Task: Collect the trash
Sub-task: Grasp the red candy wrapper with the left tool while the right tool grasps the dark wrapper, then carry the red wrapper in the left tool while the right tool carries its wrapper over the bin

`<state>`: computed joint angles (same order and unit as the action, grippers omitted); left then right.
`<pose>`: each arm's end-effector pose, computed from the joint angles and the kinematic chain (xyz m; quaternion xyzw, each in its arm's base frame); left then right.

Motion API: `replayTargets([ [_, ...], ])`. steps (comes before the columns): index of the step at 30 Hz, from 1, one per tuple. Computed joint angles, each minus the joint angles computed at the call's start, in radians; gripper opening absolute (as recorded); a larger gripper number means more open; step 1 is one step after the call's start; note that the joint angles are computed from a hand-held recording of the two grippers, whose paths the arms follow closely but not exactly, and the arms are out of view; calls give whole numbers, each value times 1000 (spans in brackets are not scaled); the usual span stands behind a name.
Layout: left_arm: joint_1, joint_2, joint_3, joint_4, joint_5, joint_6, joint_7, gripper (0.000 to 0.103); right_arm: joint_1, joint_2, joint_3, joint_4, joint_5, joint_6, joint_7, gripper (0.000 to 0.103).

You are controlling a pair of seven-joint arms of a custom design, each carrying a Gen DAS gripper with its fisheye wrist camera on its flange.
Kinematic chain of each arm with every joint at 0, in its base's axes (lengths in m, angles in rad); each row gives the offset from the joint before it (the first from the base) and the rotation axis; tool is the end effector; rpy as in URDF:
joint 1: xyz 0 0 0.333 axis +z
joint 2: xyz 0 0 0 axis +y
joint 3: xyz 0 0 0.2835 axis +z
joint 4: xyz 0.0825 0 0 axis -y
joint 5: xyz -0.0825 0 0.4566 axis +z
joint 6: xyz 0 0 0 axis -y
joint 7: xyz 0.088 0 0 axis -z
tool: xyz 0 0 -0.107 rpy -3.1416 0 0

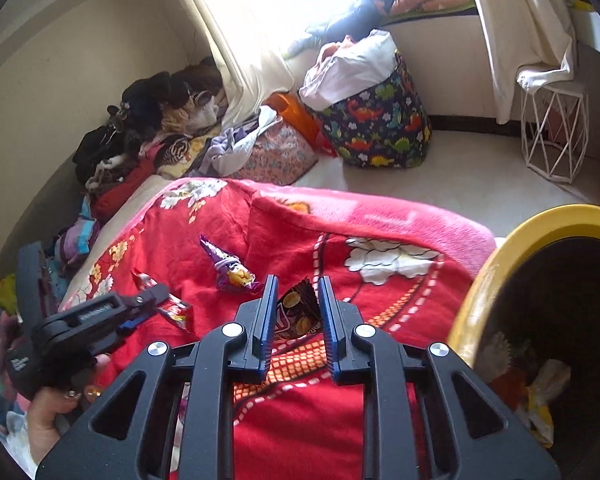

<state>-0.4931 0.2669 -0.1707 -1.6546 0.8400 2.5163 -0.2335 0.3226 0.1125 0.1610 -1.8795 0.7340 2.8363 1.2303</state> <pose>0.5875 -0.4546 0.4662 -0.8094 0.4193 -0.3797 0.1576 0.6347 0.2905 0.4769 -0.6913 0.5626 -0.0632 0.4490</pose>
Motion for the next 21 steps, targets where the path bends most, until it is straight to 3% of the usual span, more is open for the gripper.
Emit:
replayTargets([
  [6,-36,45,-7,107,48,-15,66,12,-9,-91,-28,-83,74,23,-44,20],
  [21,-180,277,50,436,-62,-8,322,12,5,-247,-130,-263,41,80,44,20],
])
